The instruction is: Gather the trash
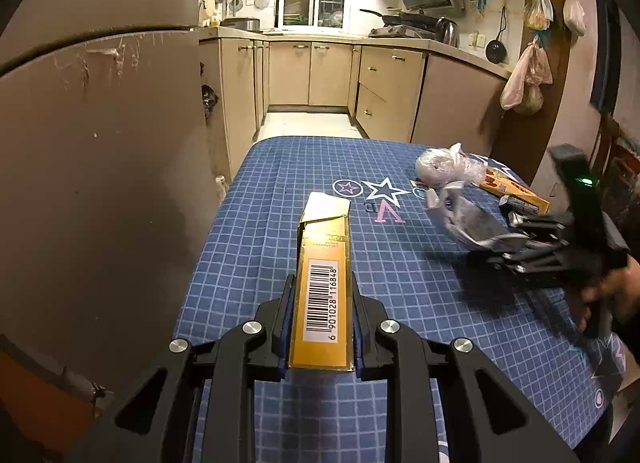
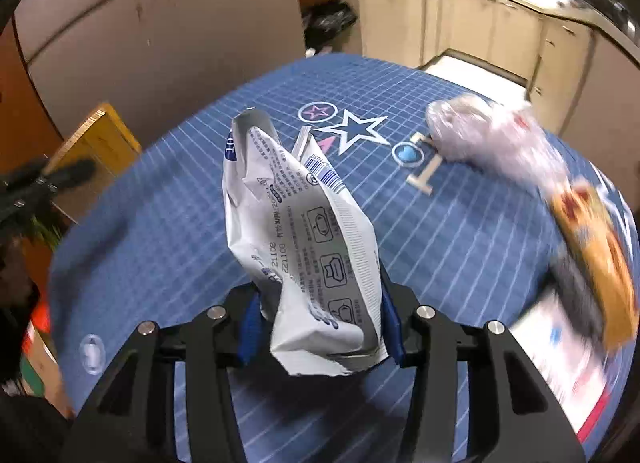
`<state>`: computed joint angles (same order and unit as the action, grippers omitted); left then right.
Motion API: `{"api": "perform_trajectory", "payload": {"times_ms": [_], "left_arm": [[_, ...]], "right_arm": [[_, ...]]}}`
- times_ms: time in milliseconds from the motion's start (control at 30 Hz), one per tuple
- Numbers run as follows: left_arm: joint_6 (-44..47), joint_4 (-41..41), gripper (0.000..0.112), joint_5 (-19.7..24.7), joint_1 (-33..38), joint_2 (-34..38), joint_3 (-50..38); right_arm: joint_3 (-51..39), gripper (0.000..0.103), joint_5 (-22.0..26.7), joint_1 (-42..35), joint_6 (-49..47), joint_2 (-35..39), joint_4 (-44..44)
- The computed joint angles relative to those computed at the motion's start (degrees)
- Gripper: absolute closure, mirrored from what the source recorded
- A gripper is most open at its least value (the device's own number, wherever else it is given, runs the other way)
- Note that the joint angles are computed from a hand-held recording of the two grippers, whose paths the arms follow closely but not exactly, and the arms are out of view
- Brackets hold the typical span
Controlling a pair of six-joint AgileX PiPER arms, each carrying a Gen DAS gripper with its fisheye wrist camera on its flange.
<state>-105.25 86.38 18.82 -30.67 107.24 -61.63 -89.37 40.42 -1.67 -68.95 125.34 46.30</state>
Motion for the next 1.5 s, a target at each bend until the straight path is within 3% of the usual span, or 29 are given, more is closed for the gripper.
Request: {"api": "perform_trajectory", "payload": {"times_ms": [100, 333, 567, 900, 1100, 1500], "left_arm": [[1.7, -2.8, 0.088, 3.2, -2.8, 0.2, -0.6], [5.4, -9.3, 0.088, 10.5, -10.5, 2.3, -4.1], [6.7, -12.1, 0.088, 18.7, -18.5, 4.2, -8.0], [10.6, -15.3, 0.088, 27.7, -27.3, 6.5, -14.2], [15.1, -17.2, 0.088, 29.4, -30.8, 9.6, -20.8], [27.2, -22.0, 0.088, 31.1, -35.7, 19.0, -38.7]], "right_arm": [[12.8, 0.057, -3.4, -1.6, -7.8, -7.2, 9.8], [36.6, 0.057, -5.6, -8.8, -23.2, -21.3, 28.4], [49.5, 0.057, -3.9, -17.2, -28.7, -31.4, 33.9], [57.3, 0.057, 2.4, -27.9, -33.2, -41.4, 33.3], [59.1, 0.057, 7.1, -37.0, -34.0, -45.3, 30.9], [55.1, 0.057, 15.7, -58.3, -35.6, -41.4, 26.6]]}}
